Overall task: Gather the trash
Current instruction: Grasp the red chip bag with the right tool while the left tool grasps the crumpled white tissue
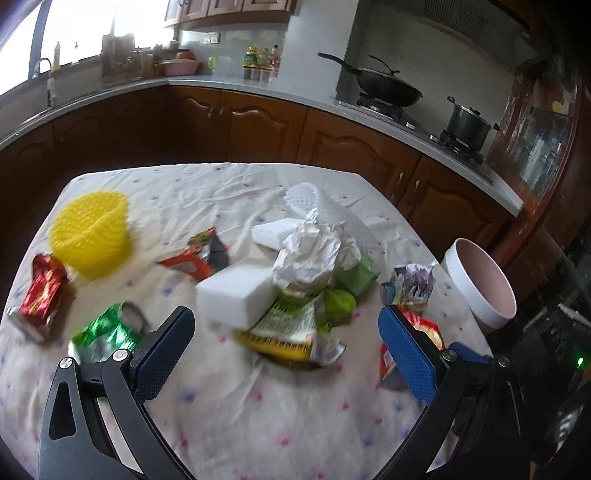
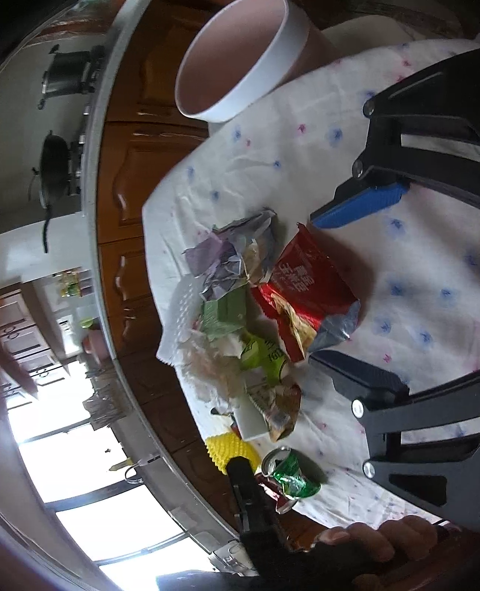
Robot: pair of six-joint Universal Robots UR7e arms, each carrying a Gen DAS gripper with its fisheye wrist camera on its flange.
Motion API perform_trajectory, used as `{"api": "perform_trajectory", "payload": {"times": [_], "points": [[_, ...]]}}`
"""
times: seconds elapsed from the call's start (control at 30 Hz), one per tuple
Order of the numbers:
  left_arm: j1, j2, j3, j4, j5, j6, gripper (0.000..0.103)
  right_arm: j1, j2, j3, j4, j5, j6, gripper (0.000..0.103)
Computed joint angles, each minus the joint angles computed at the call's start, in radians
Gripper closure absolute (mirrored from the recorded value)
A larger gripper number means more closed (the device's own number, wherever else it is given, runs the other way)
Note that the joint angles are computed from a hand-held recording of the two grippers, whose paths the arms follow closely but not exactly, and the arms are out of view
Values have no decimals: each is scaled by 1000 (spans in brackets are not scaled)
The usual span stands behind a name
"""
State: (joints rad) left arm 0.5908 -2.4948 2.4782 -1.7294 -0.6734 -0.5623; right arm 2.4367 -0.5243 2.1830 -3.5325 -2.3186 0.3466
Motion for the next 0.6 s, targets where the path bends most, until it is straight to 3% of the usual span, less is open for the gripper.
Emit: {"api": "perform_trajectory", "payload": {"times": [0.07,0.1,0.13,0.2,0.3,0.37,0.43,0.47,0.6], "points": [[53,74,5,-140,-24,95,2,-15,-2,-3,20,11,2,48],[70,108,7,-196,-27,132,2,-24,-5,-1,22,28,2,58],[81,136,9,-239,-24,161,2,-33,-6,3,19,46,1,77],[113,210,10,-341,-19,236,2,-43,-11,7,21,60,2,95],[170,313,7,-473,-31,331,7,-46,-16,17,-6,60,-15,98],[209,377,0,-519,-44,367,22,-41,-24,22,-13,55,-18,100],[254,425,-14,-533,-77,384,53,-35,-35,31,-25,52,-22,101],[275,442,-22,-533,-101,388,59,-33,-40,34,-27,47,-22,101],[286,427,-16,-539,-123,386,69,-18,-59,45,-38,36,-19,101]]}}
